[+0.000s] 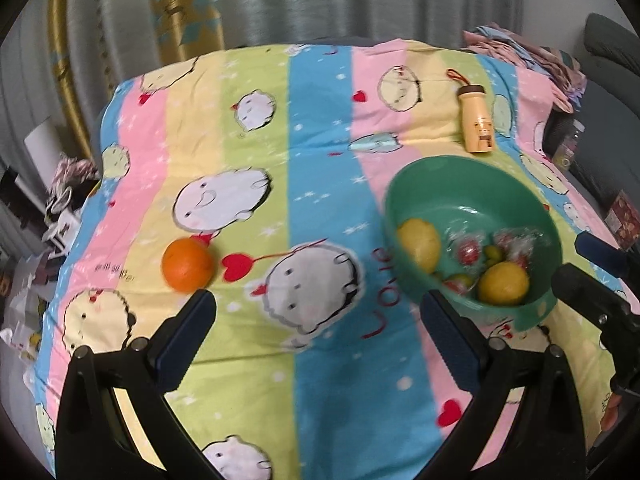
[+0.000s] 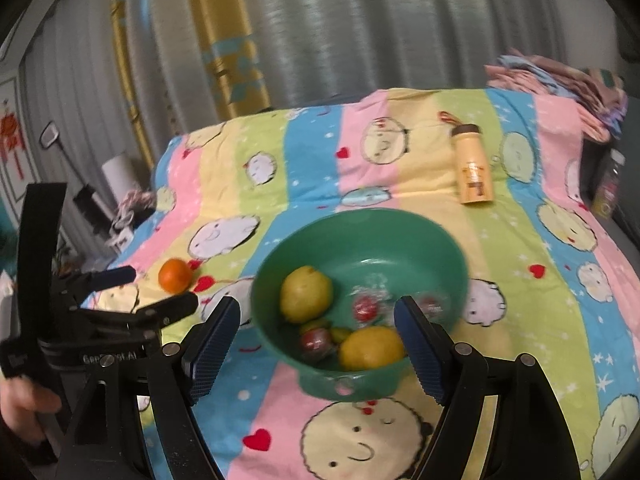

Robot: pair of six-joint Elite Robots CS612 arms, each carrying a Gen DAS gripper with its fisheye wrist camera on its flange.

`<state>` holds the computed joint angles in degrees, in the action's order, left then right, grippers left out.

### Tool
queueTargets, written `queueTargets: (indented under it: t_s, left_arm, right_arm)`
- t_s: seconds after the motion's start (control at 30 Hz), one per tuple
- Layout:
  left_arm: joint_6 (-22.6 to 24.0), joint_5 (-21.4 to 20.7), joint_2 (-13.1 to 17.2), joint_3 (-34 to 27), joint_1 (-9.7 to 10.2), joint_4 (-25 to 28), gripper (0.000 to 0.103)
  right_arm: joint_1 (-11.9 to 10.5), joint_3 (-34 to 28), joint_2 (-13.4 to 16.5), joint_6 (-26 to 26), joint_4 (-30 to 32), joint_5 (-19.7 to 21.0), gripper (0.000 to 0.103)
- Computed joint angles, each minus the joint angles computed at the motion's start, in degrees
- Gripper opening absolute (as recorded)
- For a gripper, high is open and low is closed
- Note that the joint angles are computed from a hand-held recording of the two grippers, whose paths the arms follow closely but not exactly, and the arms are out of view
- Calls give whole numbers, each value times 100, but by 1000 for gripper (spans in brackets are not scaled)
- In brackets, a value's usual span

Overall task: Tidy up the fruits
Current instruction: 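Move both grippers toward the orange on the quilt, then close both grippers on the orange from opposite sides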

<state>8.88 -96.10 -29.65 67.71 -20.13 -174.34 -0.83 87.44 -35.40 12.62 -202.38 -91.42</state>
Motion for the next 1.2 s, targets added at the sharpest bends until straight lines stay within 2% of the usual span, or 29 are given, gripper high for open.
queueTargets:
  t_s: [0.13,0.17,0.23,0.4,0.57,0.8,1.0,1.2]
  left_arm:
    - [-136,-276,26,-10,152,43,102]
    - [-183,-381,31,-14,196,66,102]
    - [-310,-692,73,-95,329,233,102]
    - [-688,-992,214,-290,611,361,102]
    - [-868,-1076,347,-483,832,540,102]
    - [-906,-1518,562,-832,1015,650,102]
    - [-710,-1867,853,-1398,1048,807,102]
    - [-567,-2224,1251,-2200,1062,1383,102]
  right_arm:
    - [87,-77,58,-174,18,293,80]
    - [113,-103,75,-269,62,504,80]
    - [160,-195,100,-502,304,829,80]
    - [311,-517,183,-1090,886,1411,80]
    - [528,-1003,357,-1497,1584,1187,80]
    - [641,-1585,641,-1520,2133,1090,80]
    - [677,-2354,1005,-1563,2613,1068,80]
    - [674,-3177,1415,-1358,3028,1081,80]
